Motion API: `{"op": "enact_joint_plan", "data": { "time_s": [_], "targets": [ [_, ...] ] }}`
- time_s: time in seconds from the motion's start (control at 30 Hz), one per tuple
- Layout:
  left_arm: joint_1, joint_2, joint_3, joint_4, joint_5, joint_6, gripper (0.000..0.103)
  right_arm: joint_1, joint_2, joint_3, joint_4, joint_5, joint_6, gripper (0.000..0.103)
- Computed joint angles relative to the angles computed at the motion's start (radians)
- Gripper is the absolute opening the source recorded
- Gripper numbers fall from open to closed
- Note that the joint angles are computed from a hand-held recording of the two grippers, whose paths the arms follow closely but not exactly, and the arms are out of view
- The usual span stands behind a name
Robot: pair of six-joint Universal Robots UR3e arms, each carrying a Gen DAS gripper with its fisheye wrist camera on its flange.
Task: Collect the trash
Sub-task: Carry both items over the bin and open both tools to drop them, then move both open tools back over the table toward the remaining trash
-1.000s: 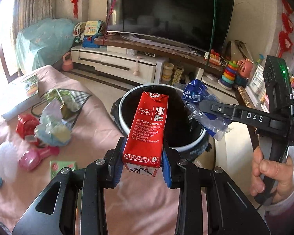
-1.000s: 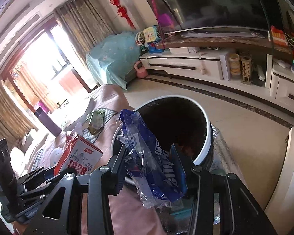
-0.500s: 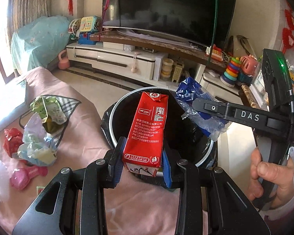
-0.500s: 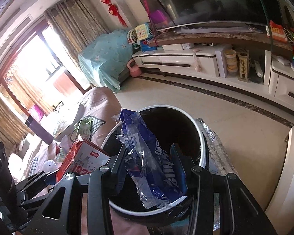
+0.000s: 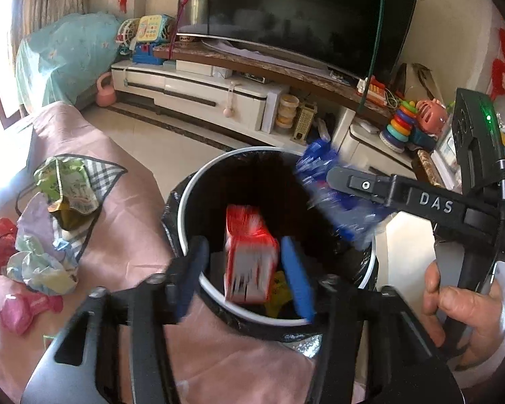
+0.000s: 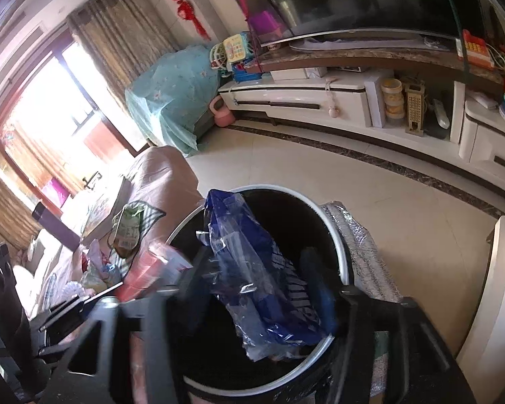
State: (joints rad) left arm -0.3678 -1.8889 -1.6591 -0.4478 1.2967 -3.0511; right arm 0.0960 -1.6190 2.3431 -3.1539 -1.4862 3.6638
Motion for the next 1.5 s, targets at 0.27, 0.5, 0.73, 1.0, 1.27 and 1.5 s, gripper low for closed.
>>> {"op": "enact_joint_plan", "data": {
  "time_s": [0.27, 0.5, 0.73, 1.0, 1.27, 1.5],
  "targets": [
    [0.079, 0.170, -0.210, 0.072, -0.047, 0.026, 0.076, 0.024, -0.028, 0.065, -0.091, 0.009, 0.045, 0.075],
    [0.199, 0.379, -0.442, 0.105, -0.091, 0.072, 0.078, 0.190, -0.011, 0.110, -0.210, -0.125, 0.153, 0.091],
    [0.429, 0.669, -0.683, 0.017, -0.222, 0.157, 0.081, 0.406, 0.072, 0.077, -0.272, -0.301, 0.288, 0.095],
    [0.795, 1.056, -0.828, -0.372, -0.387, 0.393, 0.083, 0.654, 0.259, -0.093, -0.236, -0.472, 0.383, 0.097],
    [1.255, 1.446, -0.805, -1.112, -0.526, 0.839, 0.083, 0.752, 0.417, -0.316, -0.121, -0.456, 0.360, 0.097],
    [1.490, 1.502, -0.746, -1.379, -0.543, 1.096, 0.083, 0.791, 0.525, -0.508, -0.017, -0.440, 0.323, 0.097]
  ]
}}
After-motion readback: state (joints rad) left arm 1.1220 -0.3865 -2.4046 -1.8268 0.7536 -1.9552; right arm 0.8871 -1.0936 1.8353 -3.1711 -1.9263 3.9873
